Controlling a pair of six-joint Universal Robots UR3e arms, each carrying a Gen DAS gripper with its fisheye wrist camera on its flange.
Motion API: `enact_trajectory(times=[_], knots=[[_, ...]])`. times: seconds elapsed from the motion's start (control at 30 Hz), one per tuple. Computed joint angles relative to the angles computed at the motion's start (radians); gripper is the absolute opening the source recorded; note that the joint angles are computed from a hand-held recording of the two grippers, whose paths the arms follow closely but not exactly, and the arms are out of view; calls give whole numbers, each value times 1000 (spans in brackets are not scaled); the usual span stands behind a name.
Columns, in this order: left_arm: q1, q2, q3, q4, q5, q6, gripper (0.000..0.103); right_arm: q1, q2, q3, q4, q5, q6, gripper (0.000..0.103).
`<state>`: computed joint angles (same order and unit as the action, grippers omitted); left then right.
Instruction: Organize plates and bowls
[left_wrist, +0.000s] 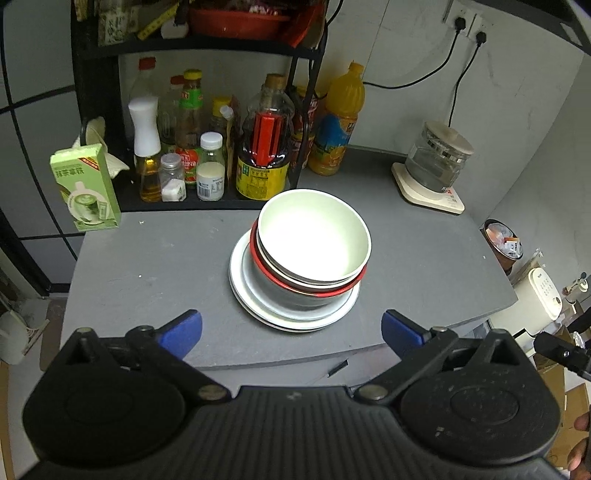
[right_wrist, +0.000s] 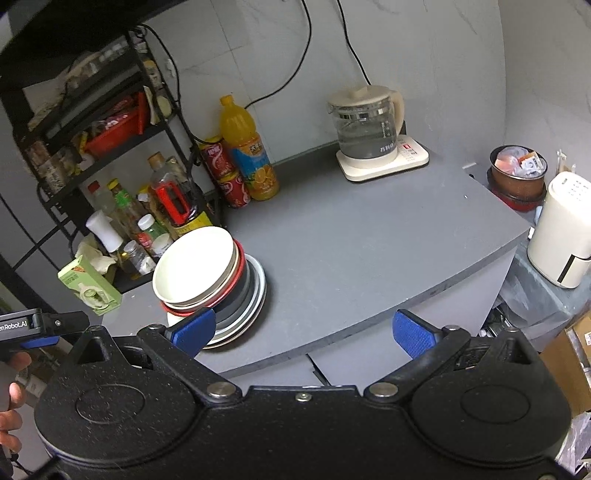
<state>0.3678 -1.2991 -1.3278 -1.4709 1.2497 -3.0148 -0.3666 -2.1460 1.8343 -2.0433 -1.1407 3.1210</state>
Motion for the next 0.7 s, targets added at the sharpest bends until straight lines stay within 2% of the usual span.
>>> enact_trajectory(times=[0.07, 0.27, 0.53, 0.7], knots=[[12, 38, -19, -4, -9, 11, 102, -24, -35, 14, 12, 29, -20, 103], [44, 130, -73, -15, -7, 49, 103, -33, -84, 26, 31, 31, -35, 103], [75, 230, -127, -23, -27, 111, 103, 61, -100, 22, 3, -85, -31, 103], [95, 303, -181, 8, -46, 119, 103, 65, -160, 47, 33, -89, -44, 103]])
